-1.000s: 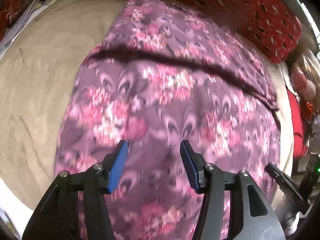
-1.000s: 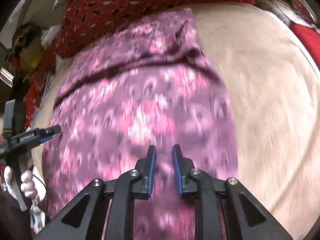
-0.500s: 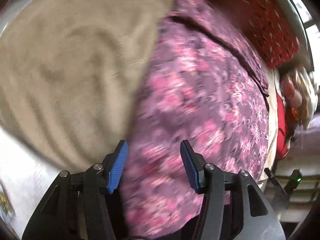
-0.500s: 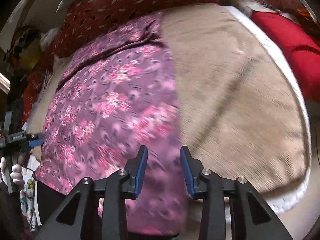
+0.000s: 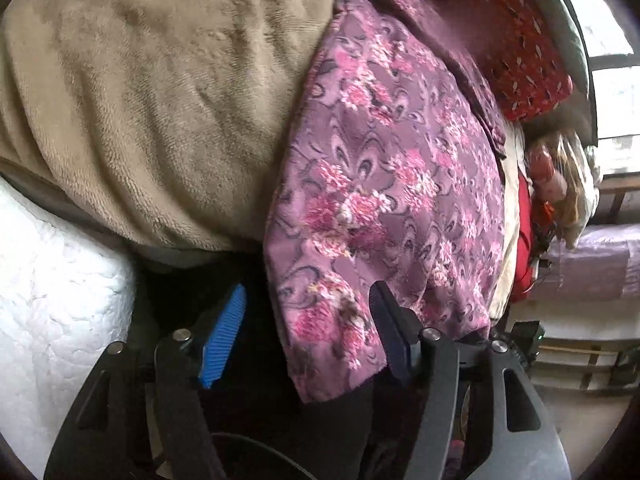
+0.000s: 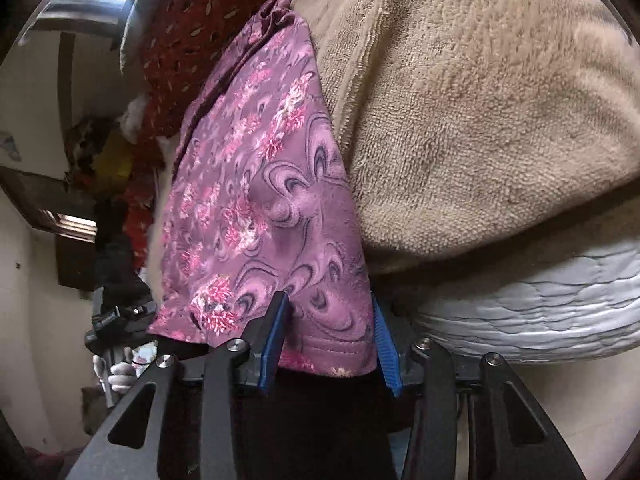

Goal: Fold small clothes

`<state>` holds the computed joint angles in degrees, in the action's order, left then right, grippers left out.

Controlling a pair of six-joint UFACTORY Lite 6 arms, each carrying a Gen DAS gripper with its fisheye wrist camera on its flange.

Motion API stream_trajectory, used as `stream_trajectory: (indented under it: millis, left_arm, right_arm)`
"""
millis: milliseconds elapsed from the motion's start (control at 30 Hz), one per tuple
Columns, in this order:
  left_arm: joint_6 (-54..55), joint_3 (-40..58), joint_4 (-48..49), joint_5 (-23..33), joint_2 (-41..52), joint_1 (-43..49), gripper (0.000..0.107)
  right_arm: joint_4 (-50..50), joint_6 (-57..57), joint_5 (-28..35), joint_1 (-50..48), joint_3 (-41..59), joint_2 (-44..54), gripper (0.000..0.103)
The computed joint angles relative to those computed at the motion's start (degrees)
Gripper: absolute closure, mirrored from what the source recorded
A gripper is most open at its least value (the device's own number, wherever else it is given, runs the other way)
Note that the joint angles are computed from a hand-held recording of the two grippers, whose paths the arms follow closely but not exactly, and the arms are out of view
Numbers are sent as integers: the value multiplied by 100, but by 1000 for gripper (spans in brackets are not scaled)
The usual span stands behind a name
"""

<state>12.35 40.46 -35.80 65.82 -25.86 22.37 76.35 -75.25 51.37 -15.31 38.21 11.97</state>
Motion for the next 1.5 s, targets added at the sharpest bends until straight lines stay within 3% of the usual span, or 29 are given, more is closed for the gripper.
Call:
stream_trajectory:
  millis: [67,233,267,300,333,367,433,733,967,1133,1300,1400,1500]
  left_arm:
    - [-124,83,50,-79,11,-234,45]
    - [-605,172,498,-336,-83,-899,45]
    - [-799,195,680,-417,-116,-1088,49]
    - [-1055,245,956,-486,-147,-1327,68]
    - [-1280,306,1259,-522,-163,-1530,80]
    - [-1324,349,1355,-513,-183,-1596,89]
    - [-1096,454,1138,-339,-173,-1422,103]
    - [212,1345,-971,418,382,-84,103]
    - [440,2156,-1998,60,1396,316,103]
    - [368,3128,-2171,-450,2460,288,103]
    - [76,4579,-2241,-895,3873,166,103]
    - [-270,5679,-1992,-760,4784,34,103]
    - [-248,6137,-1440,-375,5058,-180,102]
  right_arm:
    - [85,-97,186,-4,21,55,60]
    - [19,68,-96,261,244,145,60]
    - [30,83,-140,313,275,166,62]
    - [28,105,-151,357,312,163,72]
    - [12,52,-124,386,347,136,88]
    - [19,6,-96,418,348,72,94]
    - [58,-69,7,472,281,-210,97]
    - [805,53,1082,298,693,-576,98]
    - [1291,639,1408,430,1944,13,98]
    - [1565,1105,1336,574,3257,899,98]
    - [1455,1984,910,931,5234,2309,97]
    - [1113,2793,669,1126,6754,3351,97]
    - [512,3739,549,1266,8136,4253,97]
